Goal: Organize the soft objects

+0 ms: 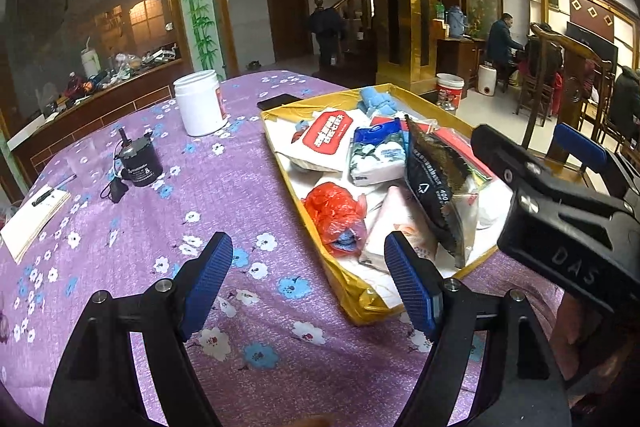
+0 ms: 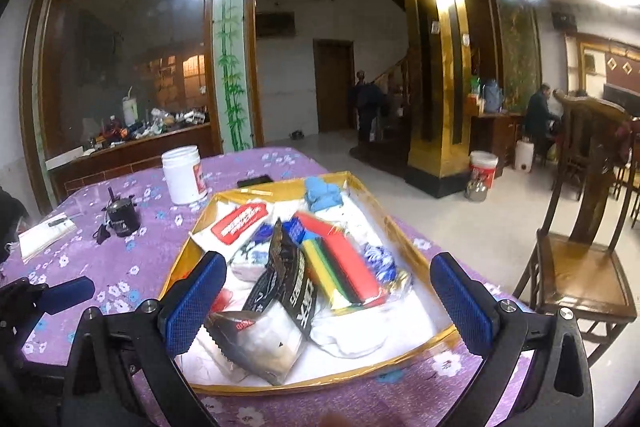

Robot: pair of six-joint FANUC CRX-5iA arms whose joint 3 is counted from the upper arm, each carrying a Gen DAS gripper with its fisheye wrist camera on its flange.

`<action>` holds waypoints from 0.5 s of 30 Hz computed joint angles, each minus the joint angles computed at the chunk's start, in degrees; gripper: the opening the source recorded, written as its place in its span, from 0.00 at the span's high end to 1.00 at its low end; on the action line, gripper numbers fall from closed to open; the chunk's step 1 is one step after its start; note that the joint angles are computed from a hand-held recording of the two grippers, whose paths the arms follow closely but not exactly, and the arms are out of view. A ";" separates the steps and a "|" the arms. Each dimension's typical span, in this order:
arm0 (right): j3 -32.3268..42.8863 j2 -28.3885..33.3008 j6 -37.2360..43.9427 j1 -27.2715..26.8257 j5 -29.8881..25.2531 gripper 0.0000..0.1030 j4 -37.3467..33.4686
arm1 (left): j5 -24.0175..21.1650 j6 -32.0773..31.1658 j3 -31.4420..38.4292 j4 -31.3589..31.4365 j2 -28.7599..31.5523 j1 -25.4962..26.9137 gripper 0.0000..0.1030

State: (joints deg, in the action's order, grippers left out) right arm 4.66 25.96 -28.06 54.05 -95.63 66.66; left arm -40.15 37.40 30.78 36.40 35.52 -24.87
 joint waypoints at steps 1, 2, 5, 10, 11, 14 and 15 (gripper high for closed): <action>0.27 0.20 0.63 -0.07 0.04 0.00 0.04 | -0.23 0.11 0.18 -0.24 0.06 0.00 0.24; 0.49 0.30 1.17 -0.13 0.23 0.00 -0.24 | -0.20 0.16 0.17 -0.72 -0.01 -0.07 0.24; 0.73 0.30 1.60 -0.19 0.71 0.00 -1.25 | 0.30 -0.17 -0.23 -1.88 -0.34 -0.39 0.24; -0.52 -0.49 -0.33 -0.02 1.01 0.00 -1.35 | -0.88 1.32 1.14 -3.56 0.21 -0.45 0.24; -0.66 -0.58 -0.51 -0.07 1.05 0.00 -1.34 | -1.49 1.85 1.74 -3.83 0.51 -0.38 0.24; -0.92 -0.83 -0.79 -0.10 1.23 0.00 -1.63 | -2.54 2.24 2.36 -3.86 0.81 -0.16 0.24; -1.04 -0.95 -0.88 -0.12 1.41 0.00 -1.70 | -2.68 2.19 2.42 -3.87 0.84 -0.16 0.24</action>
